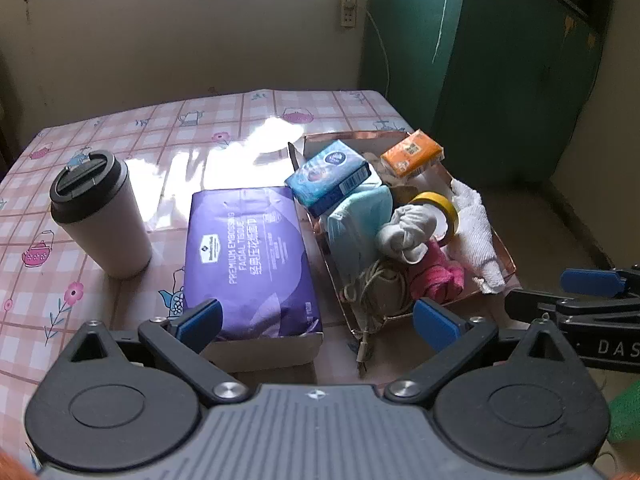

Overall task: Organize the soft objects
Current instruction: 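Withdraw both open tools back from the filled box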

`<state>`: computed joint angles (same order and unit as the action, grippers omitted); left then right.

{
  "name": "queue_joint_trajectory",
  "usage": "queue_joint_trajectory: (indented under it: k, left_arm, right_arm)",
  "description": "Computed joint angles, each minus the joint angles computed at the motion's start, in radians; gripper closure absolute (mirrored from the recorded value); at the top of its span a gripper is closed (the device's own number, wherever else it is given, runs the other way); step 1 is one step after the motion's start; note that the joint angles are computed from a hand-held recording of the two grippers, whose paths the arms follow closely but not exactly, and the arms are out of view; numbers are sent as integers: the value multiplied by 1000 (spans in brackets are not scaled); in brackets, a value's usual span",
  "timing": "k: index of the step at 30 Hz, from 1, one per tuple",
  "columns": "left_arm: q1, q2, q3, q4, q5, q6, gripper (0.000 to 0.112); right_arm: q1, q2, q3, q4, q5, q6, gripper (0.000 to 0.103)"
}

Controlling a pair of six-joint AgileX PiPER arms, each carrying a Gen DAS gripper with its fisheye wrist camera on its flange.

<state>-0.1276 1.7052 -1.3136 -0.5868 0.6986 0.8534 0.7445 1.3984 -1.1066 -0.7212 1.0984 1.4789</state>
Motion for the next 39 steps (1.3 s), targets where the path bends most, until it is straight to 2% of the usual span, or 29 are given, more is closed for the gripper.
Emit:
queue_joint_trajectory:
  k: [12,25,32,39]
  left_arm:
    - [-20,24,-9,64,9,-78,9]
    - [-25,33,-12,75,23,-90,9]
    - [-38,27,3,92,2,-93,9]
    - [-32,43,-12,86,23,-86,9]
  right_arm:
    - [-23,1,17,33,-36,-26,20]
    - [-28,-1,26,43,-45,-36,20]
    - [-40,-7,40,42,-61,-36,20]
    - [-45,-11,51,45,-72,-36,20]
